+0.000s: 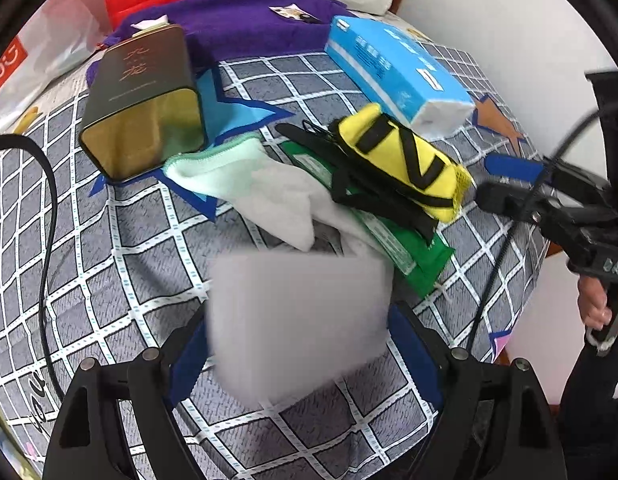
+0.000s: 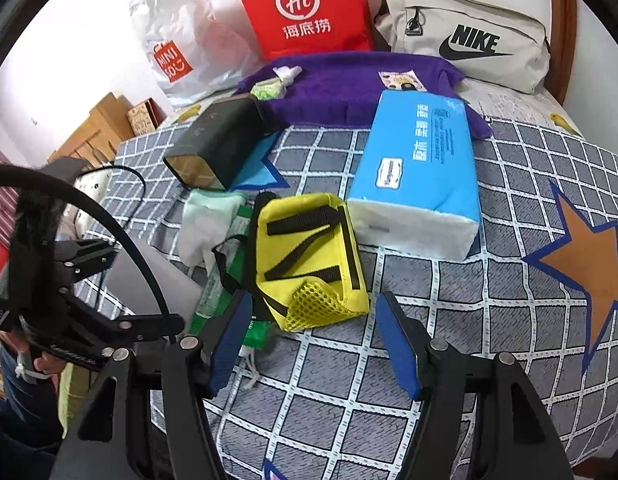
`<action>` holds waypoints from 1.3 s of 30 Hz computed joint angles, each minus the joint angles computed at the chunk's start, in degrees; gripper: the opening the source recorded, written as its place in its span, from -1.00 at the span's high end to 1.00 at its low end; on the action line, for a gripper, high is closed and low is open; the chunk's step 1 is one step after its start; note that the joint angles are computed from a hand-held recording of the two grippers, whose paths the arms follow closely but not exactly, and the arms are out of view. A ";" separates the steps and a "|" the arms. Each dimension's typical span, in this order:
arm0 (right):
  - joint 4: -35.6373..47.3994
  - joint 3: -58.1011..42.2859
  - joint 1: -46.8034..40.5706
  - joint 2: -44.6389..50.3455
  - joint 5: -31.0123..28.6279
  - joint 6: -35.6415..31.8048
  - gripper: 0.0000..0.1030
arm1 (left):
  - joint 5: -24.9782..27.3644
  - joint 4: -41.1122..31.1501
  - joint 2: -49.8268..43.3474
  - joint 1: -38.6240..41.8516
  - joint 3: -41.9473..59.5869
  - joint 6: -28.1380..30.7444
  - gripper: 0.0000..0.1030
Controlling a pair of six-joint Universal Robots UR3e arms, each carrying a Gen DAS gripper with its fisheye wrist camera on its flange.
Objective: Organize soft objects
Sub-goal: 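Move the left tool back toward the white block on the bed, then grasp the white block with the left tool while the right tool grasps the yellow pouch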
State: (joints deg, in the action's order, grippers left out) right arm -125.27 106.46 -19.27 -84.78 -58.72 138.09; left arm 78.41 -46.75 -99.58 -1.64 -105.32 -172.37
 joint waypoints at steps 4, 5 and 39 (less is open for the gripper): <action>-3.50 0.72 1.41 0.96 -2.32 1.26 -0.24 | 3.16 1.24 -0.38 -1.76 -0.38 -0.89 -0.64; -3.54 0.64 1.49 1.24 -2.20 1.20 -0.24 | 2.58 1.29 -0.47 -1.51 -0.44 -1.08 -0.64; -7.71 -9.70 9.11 16.55 -4.03 5.03 -0.49 | -3.30 2.77 7.08 7.95 -7.96 -1.10 -0.58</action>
State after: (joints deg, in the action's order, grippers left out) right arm -132.97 96.76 -10.15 -68.23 -62.76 143.12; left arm 75.11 -43.98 -92.50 6.31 -113.28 -173.47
